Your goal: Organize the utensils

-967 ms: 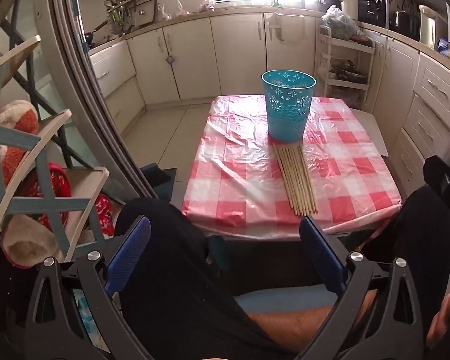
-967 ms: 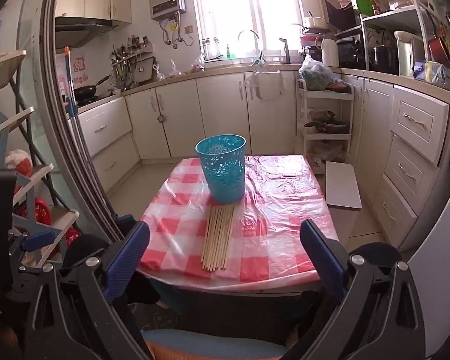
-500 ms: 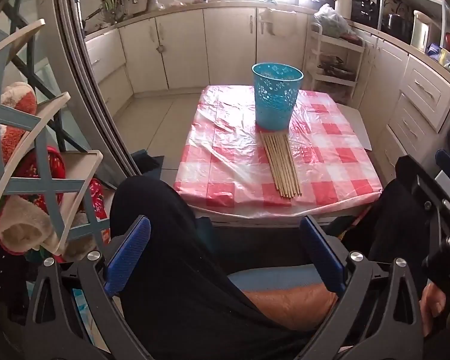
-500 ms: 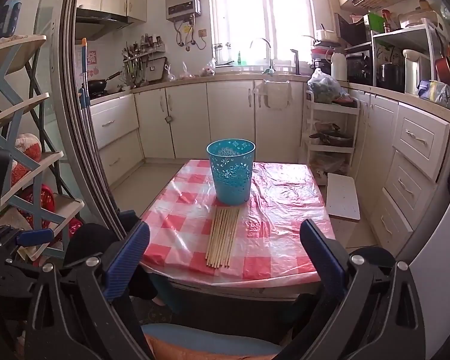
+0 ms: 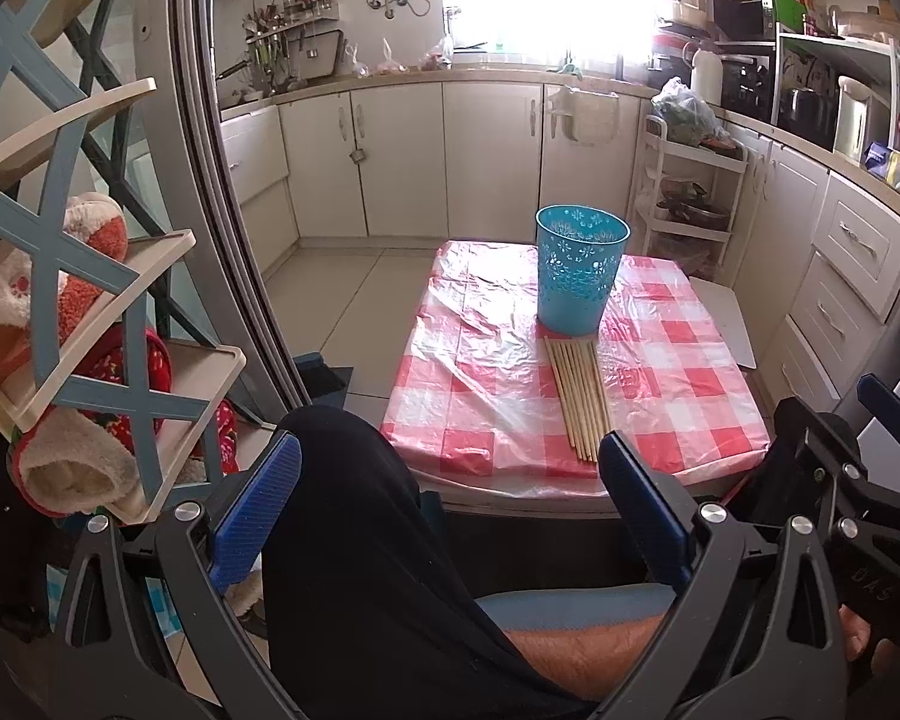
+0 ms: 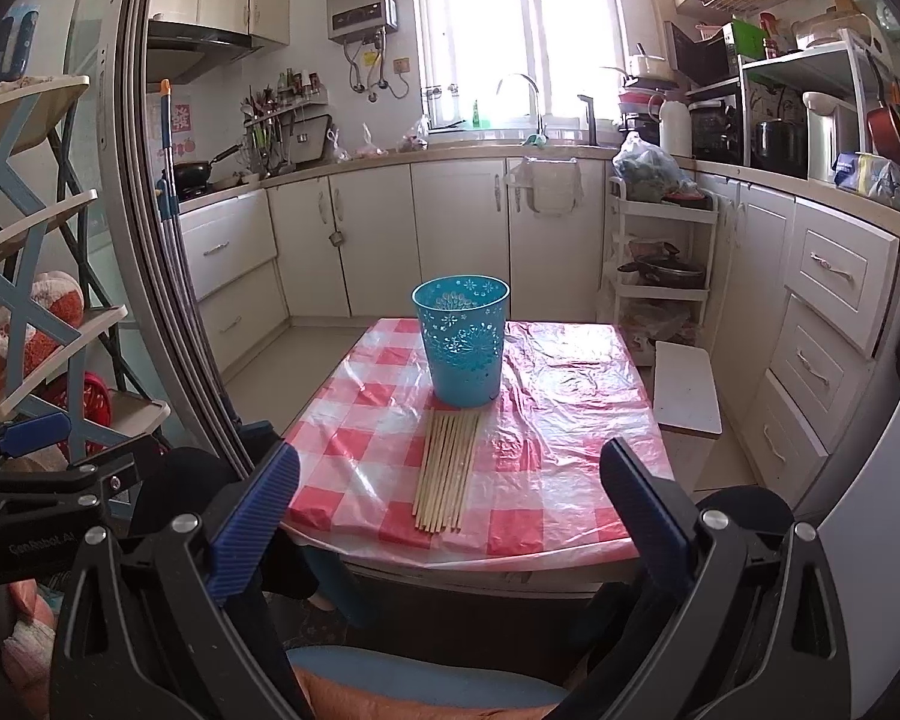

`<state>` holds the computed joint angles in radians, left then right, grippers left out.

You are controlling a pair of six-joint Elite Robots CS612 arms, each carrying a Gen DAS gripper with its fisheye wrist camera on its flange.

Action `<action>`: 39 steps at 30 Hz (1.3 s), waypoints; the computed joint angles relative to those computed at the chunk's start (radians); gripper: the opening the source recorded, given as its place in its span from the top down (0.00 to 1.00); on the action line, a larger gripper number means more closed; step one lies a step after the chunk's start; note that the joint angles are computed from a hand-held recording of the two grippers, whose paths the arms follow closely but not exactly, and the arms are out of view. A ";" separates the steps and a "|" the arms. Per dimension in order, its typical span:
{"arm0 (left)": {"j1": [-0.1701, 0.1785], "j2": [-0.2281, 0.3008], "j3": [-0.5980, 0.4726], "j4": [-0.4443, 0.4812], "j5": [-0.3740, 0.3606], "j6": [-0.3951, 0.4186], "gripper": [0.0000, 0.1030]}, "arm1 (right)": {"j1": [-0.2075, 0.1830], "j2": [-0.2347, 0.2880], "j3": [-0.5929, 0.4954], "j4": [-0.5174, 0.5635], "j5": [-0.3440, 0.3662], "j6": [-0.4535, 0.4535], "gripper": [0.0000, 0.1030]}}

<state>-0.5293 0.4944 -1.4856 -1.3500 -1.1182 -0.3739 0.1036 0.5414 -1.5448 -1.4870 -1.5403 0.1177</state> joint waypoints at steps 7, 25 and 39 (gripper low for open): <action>-0.001 0.007 -0.006 -0.012 0.010 -0.012 0.07 | -0.002 -0.001 0.001 0.012 0.011 -0.005 0.07; -0.003 0.010 -0.008 -0.005 0.017 -0.032 0.07 | -0.004 0.003 -0.002 0.024 0.019 -0.006 0.07; -0.003 0.012 -0.008 -0.004 0.020 -0.035 0.07 | -0.003 0.002 0.000 0.033 0.021 -0.007 0.07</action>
<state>-0.5326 0.5062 -1.4936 -1.3540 -1.0982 -0.4087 0.1009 0.5432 -1.5451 -1.4542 -1.5191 0.1110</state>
